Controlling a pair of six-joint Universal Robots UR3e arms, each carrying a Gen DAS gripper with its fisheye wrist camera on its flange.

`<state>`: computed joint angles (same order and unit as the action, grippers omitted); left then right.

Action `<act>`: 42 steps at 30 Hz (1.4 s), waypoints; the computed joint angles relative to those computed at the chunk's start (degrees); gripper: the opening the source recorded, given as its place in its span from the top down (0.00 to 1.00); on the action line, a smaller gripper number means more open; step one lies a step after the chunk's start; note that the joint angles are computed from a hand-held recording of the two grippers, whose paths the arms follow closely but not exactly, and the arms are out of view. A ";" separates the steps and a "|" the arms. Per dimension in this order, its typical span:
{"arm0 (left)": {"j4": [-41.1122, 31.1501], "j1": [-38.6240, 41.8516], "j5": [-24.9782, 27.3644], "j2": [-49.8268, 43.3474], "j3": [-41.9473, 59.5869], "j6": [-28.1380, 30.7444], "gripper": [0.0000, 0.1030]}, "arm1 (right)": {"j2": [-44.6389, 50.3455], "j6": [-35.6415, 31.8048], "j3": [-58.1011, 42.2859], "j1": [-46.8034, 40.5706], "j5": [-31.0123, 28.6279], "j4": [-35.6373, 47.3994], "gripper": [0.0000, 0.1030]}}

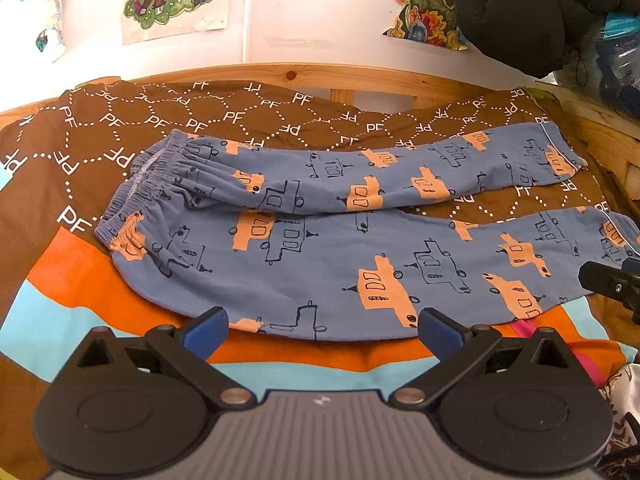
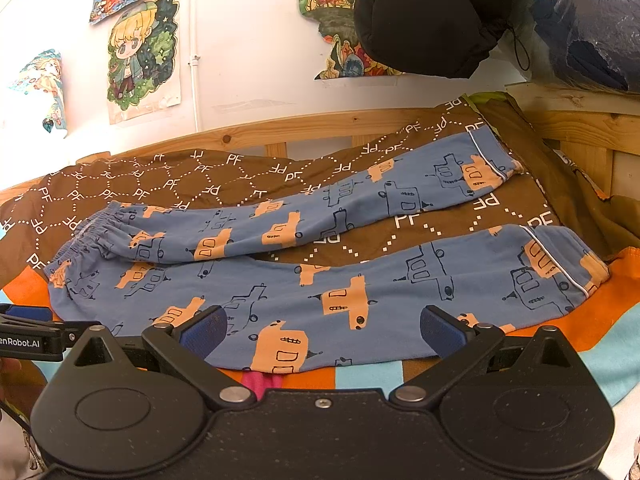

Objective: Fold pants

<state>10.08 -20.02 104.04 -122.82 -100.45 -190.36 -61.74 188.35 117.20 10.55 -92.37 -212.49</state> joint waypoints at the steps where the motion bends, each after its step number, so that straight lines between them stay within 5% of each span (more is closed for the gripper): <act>1: -0.02 -0.01 0.02 0.02 -0.03 0.00 0.00 | 0.04 -0.03 -0.04 0.02 -0.06 -0.01 0.01; 42: -1.25 0.55 -1.05 0.23 -0.20 -0.92 0.00 | -0.12 0.28 -1.16 0.38 -0.98 4.07 0.01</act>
<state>8.83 -19.47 102.99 -122.59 -100.65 -191.27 -61.86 188.63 116.04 10.93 -93.35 -208.42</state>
